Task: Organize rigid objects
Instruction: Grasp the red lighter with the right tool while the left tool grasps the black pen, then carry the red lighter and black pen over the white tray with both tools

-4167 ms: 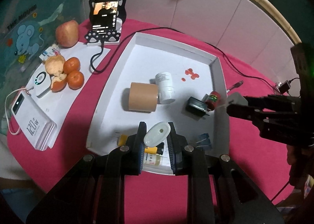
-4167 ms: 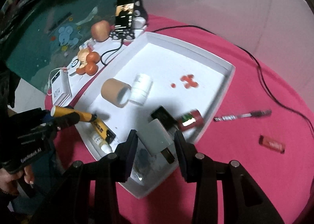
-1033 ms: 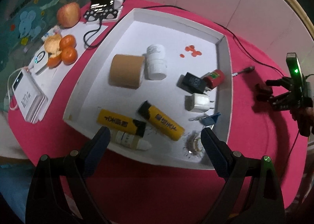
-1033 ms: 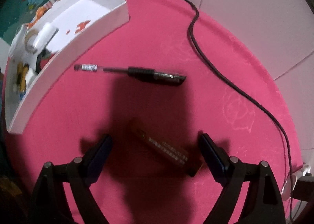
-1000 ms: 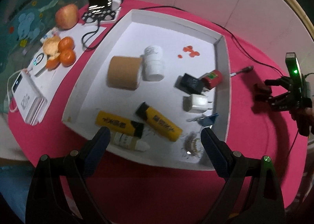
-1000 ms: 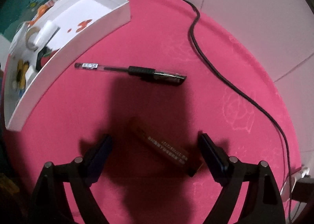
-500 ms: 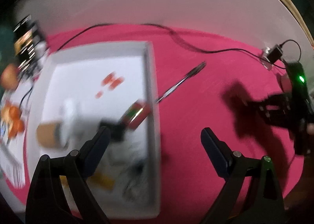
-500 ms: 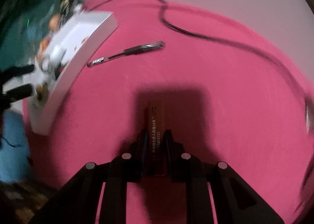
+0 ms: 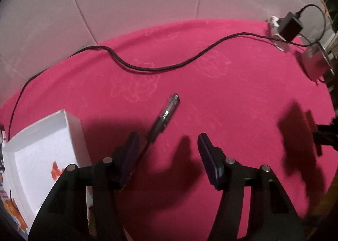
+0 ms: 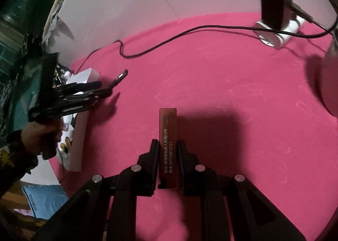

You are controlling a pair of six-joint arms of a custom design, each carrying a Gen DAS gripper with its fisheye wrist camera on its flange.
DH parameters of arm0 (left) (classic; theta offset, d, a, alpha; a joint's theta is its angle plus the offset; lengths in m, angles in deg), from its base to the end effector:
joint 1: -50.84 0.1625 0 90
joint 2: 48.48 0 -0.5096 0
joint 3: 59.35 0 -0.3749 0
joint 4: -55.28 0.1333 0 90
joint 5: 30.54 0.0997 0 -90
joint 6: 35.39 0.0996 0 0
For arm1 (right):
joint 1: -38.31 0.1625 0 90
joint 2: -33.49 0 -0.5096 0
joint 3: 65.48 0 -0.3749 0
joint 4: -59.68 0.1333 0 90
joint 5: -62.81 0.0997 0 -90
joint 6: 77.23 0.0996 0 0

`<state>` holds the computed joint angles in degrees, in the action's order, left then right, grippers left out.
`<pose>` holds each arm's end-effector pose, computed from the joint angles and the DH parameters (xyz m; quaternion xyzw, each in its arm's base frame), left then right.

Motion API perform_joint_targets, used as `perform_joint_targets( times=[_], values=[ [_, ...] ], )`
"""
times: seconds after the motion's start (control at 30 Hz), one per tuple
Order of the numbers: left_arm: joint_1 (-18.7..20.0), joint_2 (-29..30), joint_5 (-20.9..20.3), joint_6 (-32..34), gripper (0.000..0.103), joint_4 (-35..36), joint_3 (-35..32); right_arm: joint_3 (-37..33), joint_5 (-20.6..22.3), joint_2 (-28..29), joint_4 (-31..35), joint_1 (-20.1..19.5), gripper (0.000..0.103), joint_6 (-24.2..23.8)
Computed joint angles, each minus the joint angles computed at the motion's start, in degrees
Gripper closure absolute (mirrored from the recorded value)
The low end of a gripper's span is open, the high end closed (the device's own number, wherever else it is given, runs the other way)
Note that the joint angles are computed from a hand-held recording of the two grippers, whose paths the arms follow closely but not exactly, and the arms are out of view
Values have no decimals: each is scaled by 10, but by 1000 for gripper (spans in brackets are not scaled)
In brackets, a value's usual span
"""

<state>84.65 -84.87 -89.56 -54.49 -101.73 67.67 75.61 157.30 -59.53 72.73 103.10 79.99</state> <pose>-0.2822 -0.4111 -0.0282 0.3518 0.8769 -0.0035 0.3275 0.0350 -0.2202 0.2574 -0.0303 -0.9672 0.2122 0.1360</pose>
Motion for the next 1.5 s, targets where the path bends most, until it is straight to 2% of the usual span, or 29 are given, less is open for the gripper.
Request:
perform_joint_targets(
  times=[0.17, 0.3, 0.33, 0.37, 0.4, 0.43, 0.47, 0.67, 1.03, 1.23, 1.43, 1.5],
  values=[
    [17, 15, 10, 11, 44, 33, -24, -1, -19, -10, 13, -26, 88, -11],
    [24, 18, 5, 17, 46, 35, -27, 0, -21, -9, 14, -23, 88, -5],
    [24, 17, 6, 18, 54, 38, -27, 0, -22, -9, 15, -21, 88, -5],
    [23, 16, 5, 19, 66, 39, -27, -1, -22, -9, 16, -19, 88, -4],
    [21, 18, 4, 19, 72, 40, -29, -1, -27, -15, 22, -25, 88, -9],
    [20, 17, 6, 15, 86, 44, -28, -1, -27, -15, 22, -21, 88, -7],
    [20, 15, 4, 9, 93, 45, -26, -2, -27, -15, 23, -18, 88, -4],
    [26, 0, -40, -39, 94, 8, 0, -6, -24, -6, 16, 17, 88, 21],
    [-38, -36, -103, -67, 94, -101, 72, -6, 1, 7, -2, 77, 88, 71],
    [-62, -64, -115, -88, 94, -135, 103, -7, 35, 31, -21, 144, 88, 122],
    [-84, -116, -95, -126, 94, -142, 146, -22, 79, 89, -37, 247, 88, 191],
    [-88, -150, -84, -135, 94, -127, 160, -32, 88, 109, -39, 279, 88, 210]
  ],
)
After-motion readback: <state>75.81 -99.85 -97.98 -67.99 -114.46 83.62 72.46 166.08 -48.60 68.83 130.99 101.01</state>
